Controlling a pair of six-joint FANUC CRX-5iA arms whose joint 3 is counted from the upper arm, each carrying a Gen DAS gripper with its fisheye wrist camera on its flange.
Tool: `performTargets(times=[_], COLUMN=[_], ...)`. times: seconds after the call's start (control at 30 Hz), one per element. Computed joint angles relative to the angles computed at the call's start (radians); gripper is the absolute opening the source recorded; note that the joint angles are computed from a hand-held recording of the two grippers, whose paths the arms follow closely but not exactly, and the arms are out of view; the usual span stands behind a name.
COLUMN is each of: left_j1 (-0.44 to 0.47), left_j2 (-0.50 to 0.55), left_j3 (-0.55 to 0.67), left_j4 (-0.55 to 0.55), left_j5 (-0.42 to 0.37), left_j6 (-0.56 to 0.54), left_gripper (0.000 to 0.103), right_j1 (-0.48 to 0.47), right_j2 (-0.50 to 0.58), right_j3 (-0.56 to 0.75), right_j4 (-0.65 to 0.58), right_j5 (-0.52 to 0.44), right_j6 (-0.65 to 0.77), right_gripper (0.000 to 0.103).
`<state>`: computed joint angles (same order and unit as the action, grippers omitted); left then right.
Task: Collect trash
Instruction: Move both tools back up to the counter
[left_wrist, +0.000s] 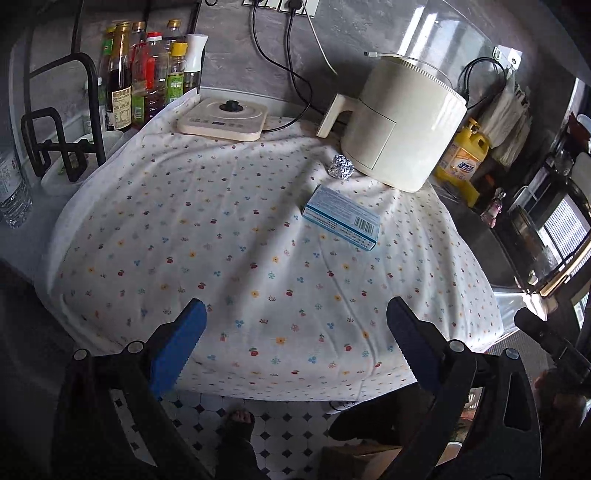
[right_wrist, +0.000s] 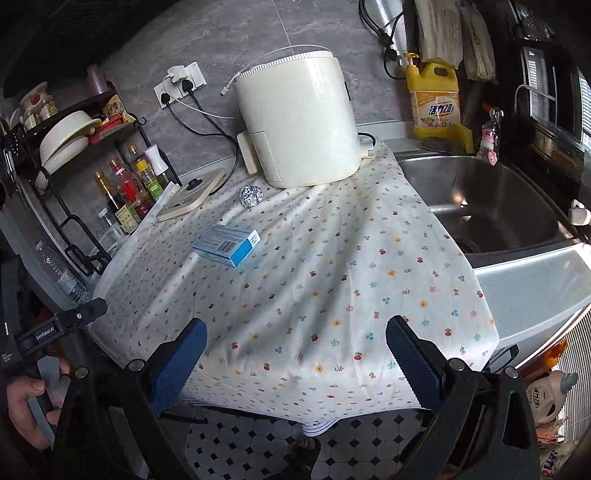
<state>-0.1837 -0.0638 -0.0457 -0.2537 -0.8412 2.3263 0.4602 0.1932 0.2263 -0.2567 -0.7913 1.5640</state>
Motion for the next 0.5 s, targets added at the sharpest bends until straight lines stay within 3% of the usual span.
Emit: performTargets(times=[0.5], left_j1=[0.217], left_j2=[0.016], left_j3=[-0.050], left_j4=[0.138], left_j5=[0.092], left_j6=[-0.185], left_gripper=[0.097], right_j1=[0.068], right_j2=[0.358], right_j3=[0.470], right_j4=[-0.042], right_j5=[-0.199], right_j6=[0.173], right_gripper=[0.095])
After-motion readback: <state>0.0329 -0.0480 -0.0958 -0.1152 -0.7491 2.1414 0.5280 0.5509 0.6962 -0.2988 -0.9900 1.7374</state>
